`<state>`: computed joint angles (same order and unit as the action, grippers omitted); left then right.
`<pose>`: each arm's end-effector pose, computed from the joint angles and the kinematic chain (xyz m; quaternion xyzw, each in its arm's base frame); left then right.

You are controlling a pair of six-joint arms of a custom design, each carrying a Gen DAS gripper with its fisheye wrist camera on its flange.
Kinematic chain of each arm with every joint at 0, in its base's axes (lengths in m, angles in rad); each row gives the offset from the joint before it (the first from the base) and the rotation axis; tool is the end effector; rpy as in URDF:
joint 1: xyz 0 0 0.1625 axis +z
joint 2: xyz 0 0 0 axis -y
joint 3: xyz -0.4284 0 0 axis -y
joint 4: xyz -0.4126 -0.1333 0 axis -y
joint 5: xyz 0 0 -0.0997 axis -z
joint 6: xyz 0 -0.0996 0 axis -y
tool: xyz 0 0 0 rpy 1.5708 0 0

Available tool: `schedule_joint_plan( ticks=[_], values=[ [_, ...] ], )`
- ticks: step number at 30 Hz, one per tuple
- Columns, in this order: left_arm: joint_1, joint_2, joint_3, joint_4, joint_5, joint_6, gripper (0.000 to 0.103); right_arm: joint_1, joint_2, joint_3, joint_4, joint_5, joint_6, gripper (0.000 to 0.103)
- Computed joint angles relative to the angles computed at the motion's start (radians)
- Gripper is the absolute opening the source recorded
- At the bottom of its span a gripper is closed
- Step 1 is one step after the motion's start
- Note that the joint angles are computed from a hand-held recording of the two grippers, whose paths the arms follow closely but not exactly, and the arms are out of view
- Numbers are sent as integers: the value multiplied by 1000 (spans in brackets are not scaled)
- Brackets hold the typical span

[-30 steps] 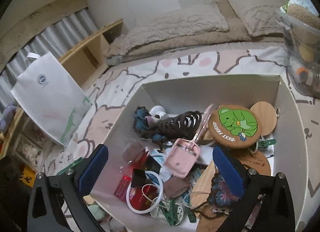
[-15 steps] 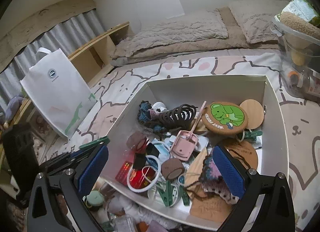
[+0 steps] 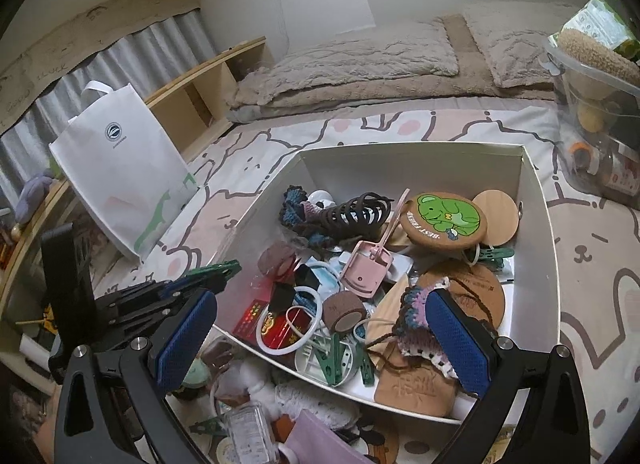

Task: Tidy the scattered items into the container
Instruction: 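Open the left tool to release the clothespin into the box, then withdraw both tools from the box back toward the remaining items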

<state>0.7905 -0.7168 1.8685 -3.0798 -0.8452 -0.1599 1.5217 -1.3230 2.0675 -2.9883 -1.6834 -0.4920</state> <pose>-0.2877 -0.5740 0.0321 0.2208 0.8954 -0.3063 0.2361 0.0951 -0.5535 0.2830 0.1889 -0.9235 0.3035 0.1393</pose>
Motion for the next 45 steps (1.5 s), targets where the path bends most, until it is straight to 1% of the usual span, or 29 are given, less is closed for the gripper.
schedule_joint_plan(
  ticks=[1, 2, 3, 6, 12, 19, 29, 31, 32, 33, 37, 39, 45],
  values=[
    [-2, -1, 5, -11, 8, -5, 52, 0, -1, 0, 1, 1, 1, 103],
    [1, -4, 10, -33, -16, 2, 58, -1, -4, 3, 0, 4, 1, 103],
    [-1, -7, 13, -33, -18, -2, 59, -3, -6, 7, -2, 5, 0, 103],
    [-15, -2, 14, -40, 19, 14, 59, -4, -9, 10, -4, 5, -2, 103],
    [-21, -13, 20, -36, 11, 14, 59, -10, -25, 23, -9, 7, 2, 103],
    [-36, -16, 22, -34, 10, 21, 59, -8, -37, 32, -7, -7, -1, 103],
    [-70, -30, 35, -34, 16, 30, 59, -5, -68, 64, -55, -29, -12, 103],
    [-80, -32, 39, -40, 25, 28, 69, -4, -76, 70, -59, -31, -25, 103],
    [-84, -32, 42, -51, 30, 26, 81, -3, -81, 72, -61, -32, -34, 103],
    [-89, -32, 46, -67, 33, 28, 90, -3, -86, 75, -65, -34, -40, 103],
    [-103, -39, 53, -75, 34, 32, 96, 0, -101, 84, -78, -41, -50, 103],
    [-111, -42, 57, -79, 40, 36, 103, 5, -110, 91, -94, -51, -57, 103],
    [-133, -51, 69, -97, 60, 46, 103, 23, -135, 121, -160, -93, -99, 103]
  ],
)
